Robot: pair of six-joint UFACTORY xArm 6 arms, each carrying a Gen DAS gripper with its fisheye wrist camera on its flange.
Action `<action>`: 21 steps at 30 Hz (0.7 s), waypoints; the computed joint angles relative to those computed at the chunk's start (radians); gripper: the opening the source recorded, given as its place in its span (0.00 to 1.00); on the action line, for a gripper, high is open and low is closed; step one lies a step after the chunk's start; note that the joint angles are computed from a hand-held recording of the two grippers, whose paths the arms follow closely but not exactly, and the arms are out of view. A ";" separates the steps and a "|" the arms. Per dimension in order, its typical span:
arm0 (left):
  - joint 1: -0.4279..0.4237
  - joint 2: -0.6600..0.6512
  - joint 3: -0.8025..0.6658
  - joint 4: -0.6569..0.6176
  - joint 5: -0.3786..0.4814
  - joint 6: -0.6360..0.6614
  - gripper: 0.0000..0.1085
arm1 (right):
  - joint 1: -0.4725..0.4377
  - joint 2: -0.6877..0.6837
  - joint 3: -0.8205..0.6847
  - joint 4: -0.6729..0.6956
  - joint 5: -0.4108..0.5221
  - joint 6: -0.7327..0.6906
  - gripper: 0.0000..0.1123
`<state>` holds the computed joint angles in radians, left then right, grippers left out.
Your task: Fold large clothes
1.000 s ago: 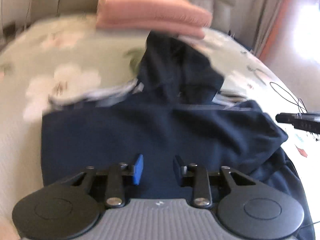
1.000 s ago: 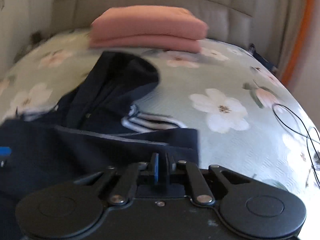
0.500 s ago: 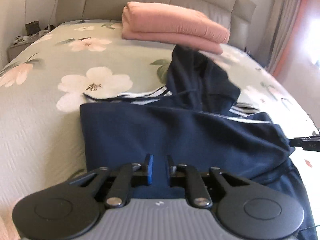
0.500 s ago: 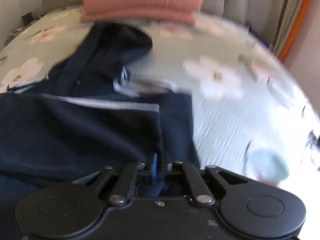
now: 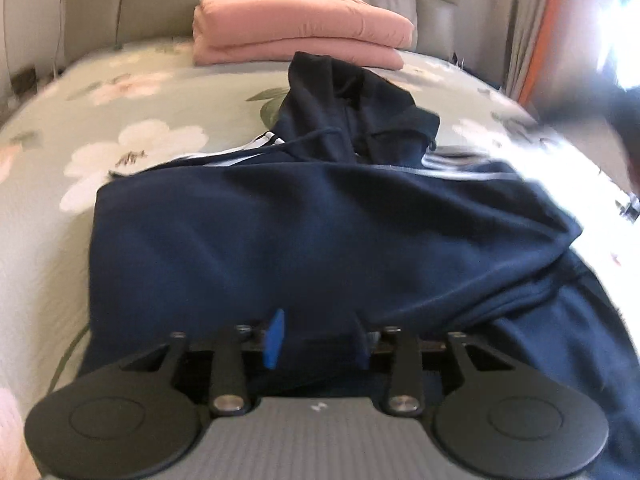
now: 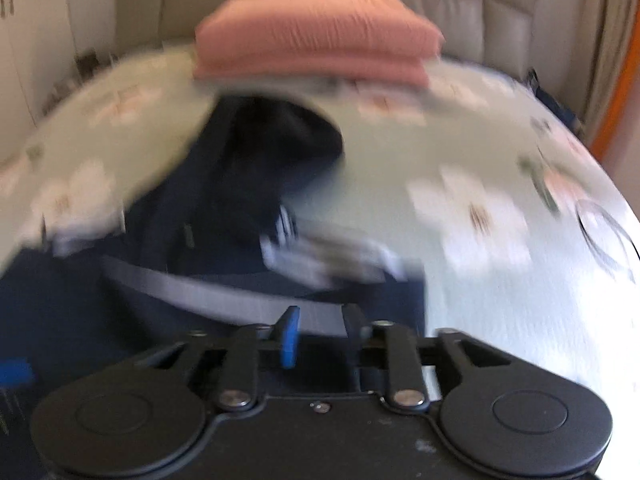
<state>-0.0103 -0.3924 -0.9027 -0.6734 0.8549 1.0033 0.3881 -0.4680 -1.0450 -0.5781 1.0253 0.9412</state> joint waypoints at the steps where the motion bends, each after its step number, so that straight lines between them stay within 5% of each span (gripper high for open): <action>1: -0.020 -0.025 0.048 -0.024 -0.066 0.035 0.45 | -0.057 0.049 -0.030 -0.001 -0.078 -0.023 0.50; 3: -0.059 -0.071 0.132 -0.083 -0.182 0.085 0.59 | -0.152 0.152 -0.098 -0.008 -0.195 -0.038 0.53; 7: -0.126 -0.127 0.245 -0.193 -0.355 0.216 0.70 | -0.288 0.382 -0.270 0.119 -0.298 -0.093 0.59; 12: -0.134 -0.126 0.271 -0.334 -0.393 0.311 0.74 | -0.359 0.586 -0.411 0.164 -0.317 -0.056 0.61; 19: -0.128 -0.127 0.272 -0.380 -0.387 0.343 0.75 | -0.426 0.656 -0.386 0.382 -0.444 -0.096 0.63; 20: -0.129 -0.128 0.274 -0.378 -0.389 0.342 0.75 | -0.423 0.657 -0.382 0.420 -0.448 -0.123 0.60; 21: -0.131 -0.131 0.276 -0.377 -0.393 0.342 0.75 | -0.415 0.659 -0.383 0.431 -0.446 -0.140 0.26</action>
<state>-0.1416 -0.5230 -0.6266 -1.0504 0.4619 1.3456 -0.0274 0.1909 -1.4281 -0.1466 0.5792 0.8010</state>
